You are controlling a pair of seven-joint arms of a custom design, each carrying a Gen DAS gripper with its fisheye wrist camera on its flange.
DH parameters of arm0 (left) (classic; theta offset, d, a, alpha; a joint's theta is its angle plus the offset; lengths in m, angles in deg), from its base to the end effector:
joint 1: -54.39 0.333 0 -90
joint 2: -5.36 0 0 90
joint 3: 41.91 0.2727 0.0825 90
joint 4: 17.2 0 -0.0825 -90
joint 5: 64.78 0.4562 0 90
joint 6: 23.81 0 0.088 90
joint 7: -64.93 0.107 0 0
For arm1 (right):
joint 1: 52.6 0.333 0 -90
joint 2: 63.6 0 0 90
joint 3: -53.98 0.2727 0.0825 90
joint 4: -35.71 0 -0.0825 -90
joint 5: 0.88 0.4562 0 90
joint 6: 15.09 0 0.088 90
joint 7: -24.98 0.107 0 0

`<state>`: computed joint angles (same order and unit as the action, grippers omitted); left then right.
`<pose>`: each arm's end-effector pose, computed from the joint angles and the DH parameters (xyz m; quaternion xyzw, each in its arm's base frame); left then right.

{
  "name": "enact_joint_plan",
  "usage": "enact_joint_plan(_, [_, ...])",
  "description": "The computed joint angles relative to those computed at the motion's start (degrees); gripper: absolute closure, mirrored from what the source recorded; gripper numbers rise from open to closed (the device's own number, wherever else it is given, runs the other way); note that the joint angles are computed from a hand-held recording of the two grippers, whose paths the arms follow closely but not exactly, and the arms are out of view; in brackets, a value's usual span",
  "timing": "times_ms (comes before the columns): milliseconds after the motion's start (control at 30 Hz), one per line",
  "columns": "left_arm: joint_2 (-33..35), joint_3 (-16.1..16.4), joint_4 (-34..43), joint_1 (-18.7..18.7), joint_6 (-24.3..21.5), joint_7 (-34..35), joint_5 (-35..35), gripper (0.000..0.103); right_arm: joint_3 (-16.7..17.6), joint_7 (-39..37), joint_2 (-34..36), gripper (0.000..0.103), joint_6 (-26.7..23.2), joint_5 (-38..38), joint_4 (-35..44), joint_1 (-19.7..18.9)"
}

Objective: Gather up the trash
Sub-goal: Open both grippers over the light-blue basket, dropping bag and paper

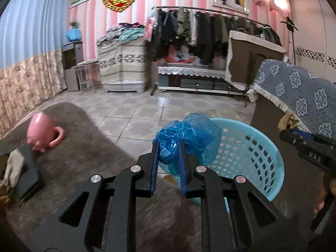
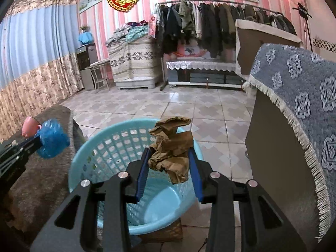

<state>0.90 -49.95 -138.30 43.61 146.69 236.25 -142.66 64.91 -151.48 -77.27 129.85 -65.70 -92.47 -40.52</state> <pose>0.6081 -0.1368 0.4399 -0.4406 0.7373 -0.4429 0.2569 0.5414 0.2425 0.4471 -0.4775 0.7365 -0.3703 0.3041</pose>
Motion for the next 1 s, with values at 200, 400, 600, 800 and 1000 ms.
enact_joint_plan(200, [6.02, -2.34, 5.67, 0.10, -2.26, -5.04, 6.26, 0.086, -0.25, 0.90, 0.50, 0.066, -0.54, 0.18, -0.55, -0.11])
enact_joint_plan(400, [8.89, -4.88, 8.47, 1.34, -1.26, -4.54, 8.03, 0.046, -0.53, 1.37, 0.93, 0.066, -0.52, 0.08, -0.48, -0.23])
enact_joint_plan(600, [9.76, -5.72, 9.73, 3.11, 2.48, -9.90, 10.34, 0.022, -0.72, 1.96, 2.62, 0.066, -0.07, -0.59, 0.88, 0.01])
enact_joint_plan(800, [8.60, -5.93, 8.98, 4.97, 6.11, -10.33, 8.75, 0.008, -1.19, 3.55, 6.36, 0.066, -1.06, -3.09, 4.72, 1.46])
enact_joint_plan(1000, [6.37, -4.41, 6.63, 5.45, 6.78, -10.78, 8.03, 0.006, -2.95, 4.19, 11.15, 0.064, -2.20, -4.14, 9.35, 3.83])
